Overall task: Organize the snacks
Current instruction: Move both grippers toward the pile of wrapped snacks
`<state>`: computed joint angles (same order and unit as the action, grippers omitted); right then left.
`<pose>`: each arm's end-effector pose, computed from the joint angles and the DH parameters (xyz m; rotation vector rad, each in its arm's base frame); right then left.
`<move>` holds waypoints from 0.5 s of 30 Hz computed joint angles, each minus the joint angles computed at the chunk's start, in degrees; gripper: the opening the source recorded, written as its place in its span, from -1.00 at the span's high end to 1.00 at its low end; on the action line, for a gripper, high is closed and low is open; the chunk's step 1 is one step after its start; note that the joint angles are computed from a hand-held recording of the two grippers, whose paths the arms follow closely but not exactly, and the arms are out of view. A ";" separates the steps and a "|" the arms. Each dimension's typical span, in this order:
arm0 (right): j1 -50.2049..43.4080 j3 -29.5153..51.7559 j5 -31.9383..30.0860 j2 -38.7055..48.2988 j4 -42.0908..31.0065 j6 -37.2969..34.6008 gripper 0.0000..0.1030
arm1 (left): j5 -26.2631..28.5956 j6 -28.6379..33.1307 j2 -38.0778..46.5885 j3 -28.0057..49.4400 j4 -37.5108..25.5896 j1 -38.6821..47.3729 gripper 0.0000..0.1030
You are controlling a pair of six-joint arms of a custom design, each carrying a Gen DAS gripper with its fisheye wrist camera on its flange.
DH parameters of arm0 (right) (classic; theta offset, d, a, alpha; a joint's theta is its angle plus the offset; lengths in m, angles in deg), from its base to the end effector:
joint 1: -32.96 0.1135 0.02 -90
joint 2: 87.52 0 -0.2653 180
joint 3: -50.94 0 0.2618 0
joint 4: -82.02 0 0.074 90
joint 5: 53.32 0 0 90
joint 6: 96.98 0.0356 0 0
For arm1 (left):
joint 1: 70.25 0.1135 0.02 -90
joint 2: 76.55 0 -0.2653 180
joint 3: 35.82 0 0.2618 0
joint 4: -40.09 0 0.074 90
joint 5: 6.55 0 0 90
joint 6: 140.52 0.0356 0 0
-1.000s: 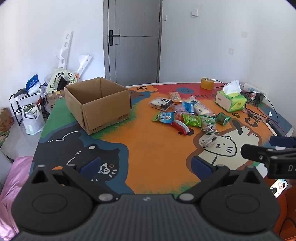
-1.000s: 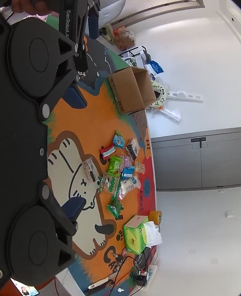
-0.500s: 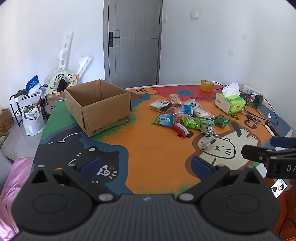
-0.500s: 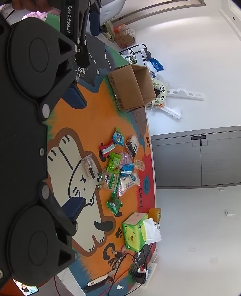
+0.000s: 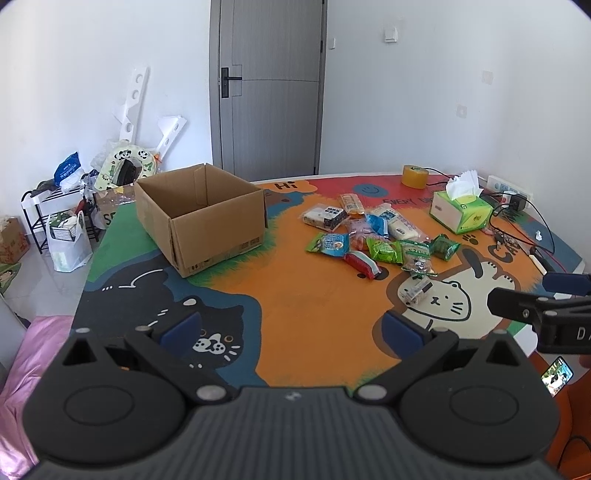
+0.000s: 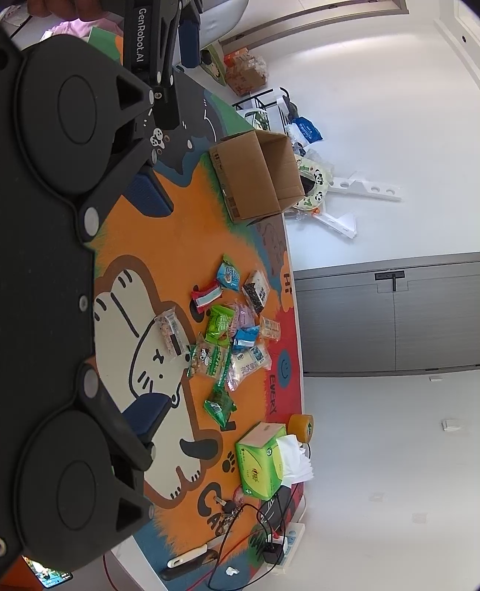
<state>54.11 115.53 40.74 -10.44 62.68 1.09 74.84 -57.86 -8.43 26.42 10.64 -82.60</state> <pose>0.2894 0.1093 0.2577 -0.2011 2.1236 0.2261 0.2655 -0.0527 0.2697 0.0105 2.1796 -0.0310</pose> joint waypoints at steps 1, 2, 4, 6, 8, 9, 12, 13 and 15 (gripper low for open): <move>0.01 0.04 0.03 0.01 -0.04 0.02 -1.00 | 0.01 0.01 -0.12 -0.12 0.10 0.02 -1.00; 0.00 0.10 0.02 0.06 -0.10 0.02 -1.00 | -0.03 0.08 -0.01 -0.10 0.18 -0.02 -1.00; 0.05 -0.04 0.08 -0.03 0.04 -0.02 -1.00 | 0.03 0.15 -0.02 -0.10 0.18 0.02 -1.00; -0.01 0.21 0.11 0.12 -0.19 0.04 -1.00 | 0.20 0.21 -0.31 -0.08 0.17 0.36 -1.00; -0.20 0.50 -0.30 0.17 -0.61 0.16 -1.00 | 0.36 0.54 -0.57 0.04 -0.01 0.73 -1.00; -0.10 0.40 -0.21 -0.04 -0.68 0.13 -1.00 | 0.43 0.70 -0.72 0.09 -0.11 0.90 -1.00; 0.34 0.28 0.41 -0.26 -0.61 -0.04 -1.00 | 0.63 0.84 -1.02 0.26 -0.42 1.27 -1.00; 0.43 0.18 0.57 -0.34 -0.49 -0.05 -1.00 | 0.71 0.92 -1.07 0.28 -0.46 1.37 -1.00; 0.56 0.16 0.82 -0.43 -0.51 -0.03 -1.00 | 0.57 1.02 -1.04 0.33 -0.42 1.37 -1.00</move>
